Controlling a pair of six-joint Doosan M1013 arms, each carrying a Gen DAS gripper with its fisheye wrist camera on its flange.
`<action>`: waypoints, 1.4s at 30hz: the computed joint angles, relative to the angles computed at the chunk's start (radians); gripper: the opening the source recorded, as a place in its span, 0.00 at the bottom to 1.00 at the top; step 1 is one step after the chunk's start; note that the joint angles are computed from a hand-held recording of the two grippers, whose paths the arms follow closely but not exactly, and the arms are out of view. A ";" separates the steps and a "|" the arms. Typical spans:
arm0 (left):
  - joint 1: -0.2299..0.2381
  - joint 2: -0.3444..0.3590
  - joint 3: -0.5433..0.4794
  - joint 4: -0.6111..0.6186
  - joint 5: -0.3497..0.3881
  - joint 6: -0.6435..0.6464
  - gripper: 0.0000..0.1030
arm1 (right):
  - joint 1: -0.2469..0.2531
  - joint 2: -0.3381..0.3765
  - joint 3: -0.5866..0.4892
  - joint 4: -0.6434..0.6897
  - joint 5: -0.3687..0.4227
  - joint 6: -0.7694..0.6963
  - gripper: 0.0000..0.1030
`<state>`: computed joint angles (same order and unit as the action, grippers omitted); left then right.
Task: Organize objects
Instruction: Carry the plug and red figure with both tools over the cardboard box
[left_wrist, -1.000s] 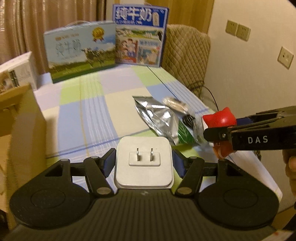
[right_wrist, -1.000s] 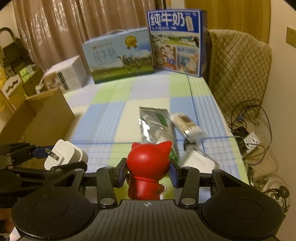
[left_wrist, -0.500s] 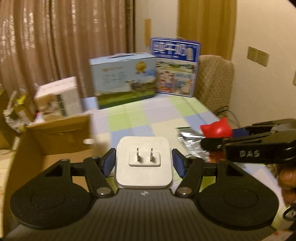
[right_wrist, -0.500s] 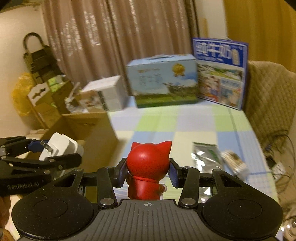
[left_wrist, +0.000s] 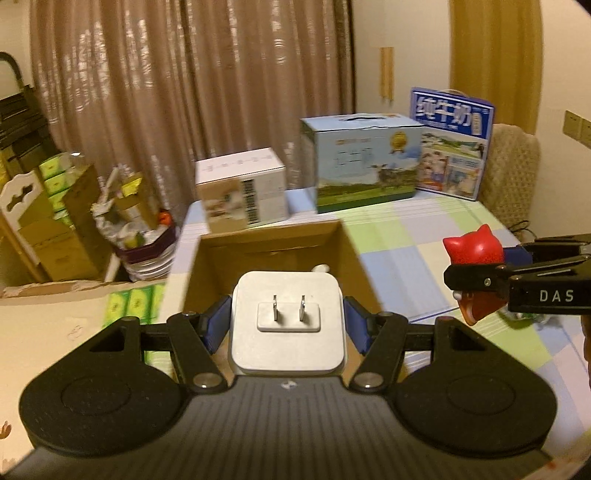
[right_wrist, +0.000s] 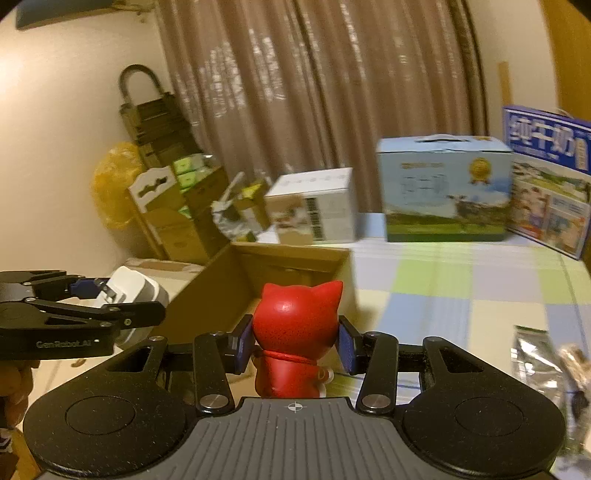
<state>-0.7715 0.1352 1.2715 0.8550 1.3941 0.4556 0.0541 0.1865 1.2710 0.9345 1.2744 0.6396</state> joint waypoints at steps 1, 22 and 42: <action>0.001 -0.008 0.008 0.002 0.008 -0.005 0.58 | 0.006 -0.002 0.003 0.003 0.002 -0.003 0.41; 0.032 -0.076 0.114 -0.069 -0.008 -0.059 0.58 | 0.072 0.013 0.022 -0.064 0.019 -0.002 0.42; 0.058 -0.079 0.174 -0.165 -0.059 -0.047 0.59 | 0.084 0.017 0.028 -0.090 0.012 0.010 0.42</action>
<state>-0.7132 0.0567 1.4453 0.6904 1.3349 0.4082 0.1382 0.2033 1.2986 0.8446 1.2868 0.6492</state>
